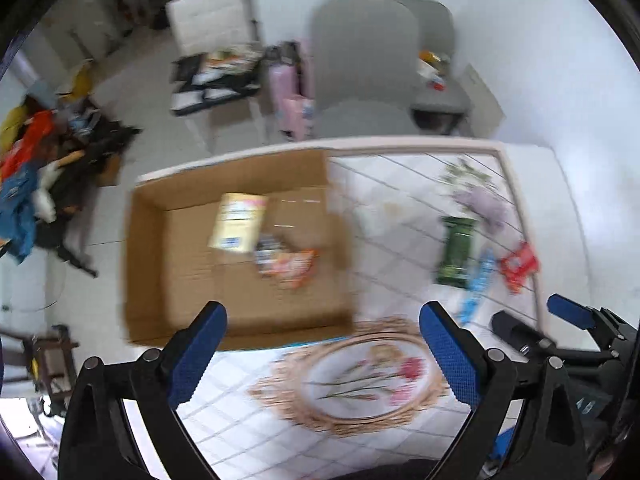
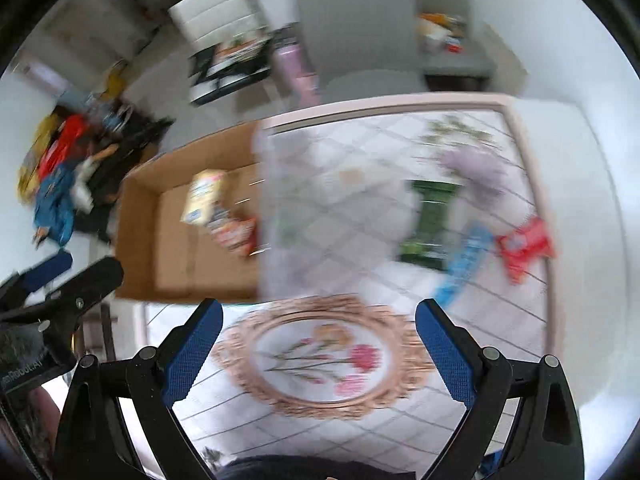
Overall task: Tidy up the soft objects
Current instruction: 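Grasp the green snack bag with the left tool while the right tool grasps the red snack bag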
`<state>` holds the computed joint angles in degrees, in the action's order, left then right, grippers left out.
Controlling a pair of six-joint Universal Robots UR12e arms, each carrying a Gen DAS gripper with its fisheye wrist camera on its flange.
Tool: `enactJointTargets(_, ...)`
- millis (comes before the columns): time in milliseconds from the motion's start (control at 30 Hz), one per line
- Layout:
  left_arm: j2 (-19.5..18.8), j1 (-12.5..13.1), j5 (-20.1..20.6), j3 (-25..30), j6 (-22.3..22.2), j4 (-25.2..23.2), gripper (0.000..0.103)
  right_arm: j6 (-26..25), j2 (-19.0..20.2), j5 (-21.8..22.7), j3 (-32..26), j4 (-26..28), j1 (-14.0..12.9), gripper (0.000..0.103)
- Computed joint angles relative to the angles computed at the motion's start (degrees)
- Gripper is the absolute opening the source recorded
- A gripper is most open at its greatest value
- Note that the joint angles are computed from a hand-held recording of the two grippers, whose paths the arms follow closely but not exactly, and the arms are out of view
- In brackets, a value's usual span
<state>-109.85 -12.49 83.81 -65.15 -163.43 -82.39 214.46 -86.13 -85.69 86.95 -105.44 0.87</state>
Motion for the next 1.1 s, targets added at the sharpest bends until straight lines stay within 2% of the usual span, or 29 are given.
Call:
enactJointTargets(167, -5.8, -5.3, -2.0, 4.3, -0.3, -6.9, 0.099, 5.5, -5.1, 0.4, 8.3, 0.5, -9.5, 0.099)
enactJointTargets(233, -8.3, -7.0, -2.2, 6.0, -1.1, -9.6, 0.099, 8.0, -6.0, 2.5, 11.9, -0.2, -14.0, 0.099)
enactJointTargets(333, -12.1, -9.2, -0.6, 8.5, -2.3, -11.7, 0.099, 10.9, -5.9, 6.0, 16.1, -1.3, -19.3, 0.098)
enactJointTargets(400, -14.7, -10.4, 1.0, 10.5, -3.3, -13.6, 0.099, 12.7, -4.9, 8.4, 18.2, -1.3, -22.0, 0.092)
enactJointTargets(467, -16.9, -11.1, 1.5, 12.2, -4.6, -16.0, 0.099, 14.4, -3.8, 10.9, 19.4, -1.9, -23.3, 0.082)
enactJointTargets(500, -18.2, -11.4, 1.7, 13.2, -5.1, -17.4, 0.099, 15.2, -3.2, 12.6, 20.2, -2.6, -24.3, 0.081)
enactJointTargets(700, -21.7, -12.5, 4.1, 15.7, -5.7, -20.7, 0.099, 17.2, -0.4, 15.2, 21.4, -3.2, -25.6, 0.078)
enactJointTargets(733, -22.0, -12.6, 4.1, 15.7, -5.9, -20.7, 0.099, 16.7, 0.1, 15.3, 21.2, -2.7, -25.6, 0.069)
enactJointTargets(767, -22.3, -12.6, 4.2, 15.8, -6.1, -20.9, 0.099, 15.9, 0.7, 14.9, 20.6, -1.2, -25.5, 0.065)
enactJointTargets(833, -22.7, -12.7, 3.9, 15.9, -6.6, -21.4, 0.099, 12.2, 1.6, 13.5, 19.7, 0.6, -24.7, 0.065)
enactJointTargets(867, -22.8, -12.7, 3.5, 15.9, -6.7, -21.6, 0.099, 8.6, 2.2, 12.7, 18.7, 1.9, -24.1, 0.063)
enactJointTargets(933, -22.9, -12.8, 3.0, 15.7, -6.5, -21.8, 0.099, -2.0, 3.9, 9.1, 15.6, 7.3, -22.3, 0.062)
enactJointTargets(1000, -22.7, -13.0, 2.7, 15.0, -5.9, -21.5, 0.099, -7.1, 4.9, 5.1, 13.8, 10.4, -20.7, 0.062)
enactJointTargets(1067, -22.6, -13.3, 2.2, 14.1, -5.8, -20.8, 0.095, -7.0, 4.9, 4.1, 13.8, 10.0, -20.2, 0.062)
enactJointTargets(1100, -22.7, -13.4, 2.0, 14.1, -5.9, -20.9, 0.084, -6.3, 4.9, 4.1, 14.0, 9.7, -20.2, 0.062)
